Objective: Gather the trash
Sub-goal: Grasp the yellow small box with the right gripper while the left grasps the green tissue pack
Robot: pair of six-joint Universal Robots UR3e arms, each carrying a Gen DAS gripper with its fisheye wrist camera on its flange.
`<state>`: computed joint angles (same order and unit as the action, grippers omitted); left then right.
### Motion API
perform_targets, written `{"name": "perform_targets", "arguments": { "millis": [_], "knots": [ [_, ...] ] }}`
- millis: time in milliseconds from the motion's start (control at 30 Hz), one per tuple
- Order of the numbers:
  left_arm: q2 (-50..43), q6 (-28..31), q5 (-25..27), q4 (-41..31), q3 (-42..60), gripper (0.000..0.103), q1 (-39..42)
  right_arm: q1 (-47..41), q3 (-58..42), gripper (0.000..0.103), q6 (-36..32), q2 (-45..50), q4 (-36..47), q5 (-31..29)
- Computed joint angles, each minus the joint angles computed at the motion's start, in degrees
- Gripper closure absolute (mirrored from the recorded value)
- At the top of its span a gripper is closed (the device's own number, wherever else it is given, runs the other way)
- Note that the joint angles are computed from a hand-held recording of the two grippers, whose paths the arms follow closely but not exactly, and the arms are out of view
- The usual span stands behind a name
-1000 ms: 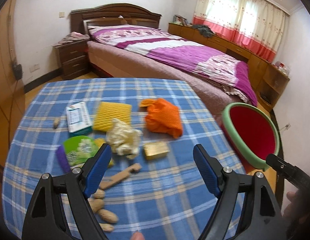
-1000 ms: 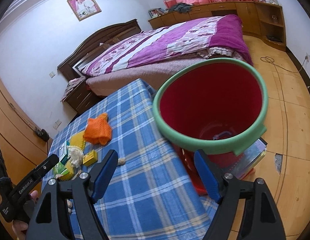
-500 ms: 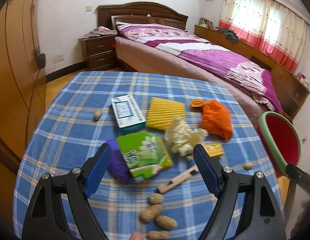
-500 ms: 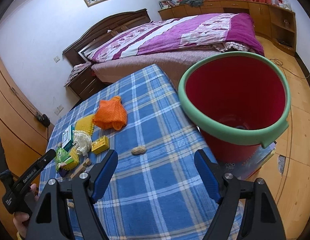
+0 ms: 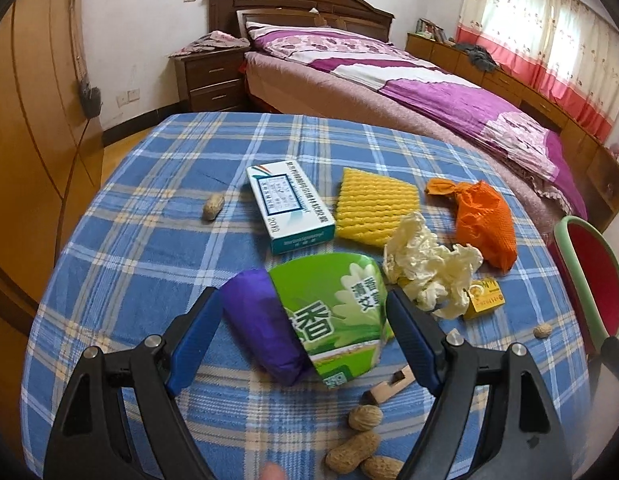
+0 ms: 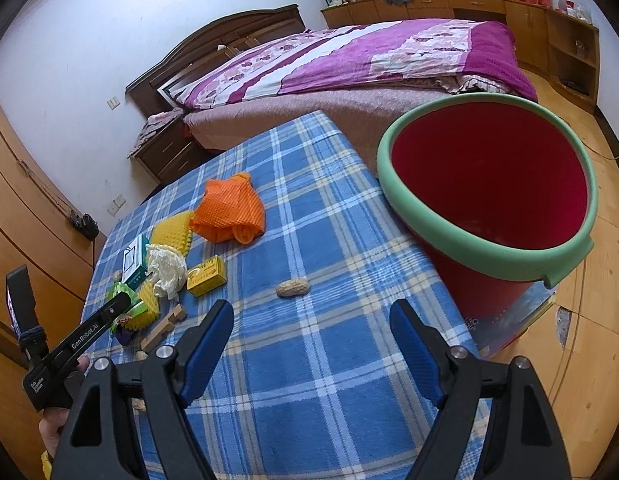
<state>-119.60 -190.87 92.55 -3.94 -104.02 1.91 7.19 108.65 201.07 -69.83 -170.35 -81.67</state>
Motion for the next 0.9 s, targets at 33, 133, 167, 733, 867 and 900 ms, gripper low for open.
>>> {"name": "perform_targets", "arguments": {
  "millis": [33,133,167,733,867,900],
  "knots": [
    [0.09,-0.32,-0.45,0.32,-0.28,0.023,0.27,0.18,-0.39,0.021,0.04,0.27,0.19,0.05],
    [0.71,-0.7,-3.39,1.03,-1.55,0.035,1.64,0.72,-1.58,0.021,-0.02,0.92,0.91,-0.02],
    [0.92,-0.67,-4.28,1.49,-2.07,0.04,2.02,1.0,-2.29,0.021,-0.04,1.33,1.27,-0.03],
    [6.54,-0.38,-10.05,7.07,-8.17,0.054,5.43,6.16,-18.97,0.021,-2.02,12.1,7.94,-0.85],
    [7.12,-0.61,-9.24,7.96,-8.82,0.054,5.72,7.59,-26.31,0.021,-3.67,17.12,11.86,0.15],
    [7.1,-0.62,-9.03,8.09,-8.88,0.054,5.79,8.03,-28.08,0.021,-4.06,18.31,12.81,0.09]
  ]
}}
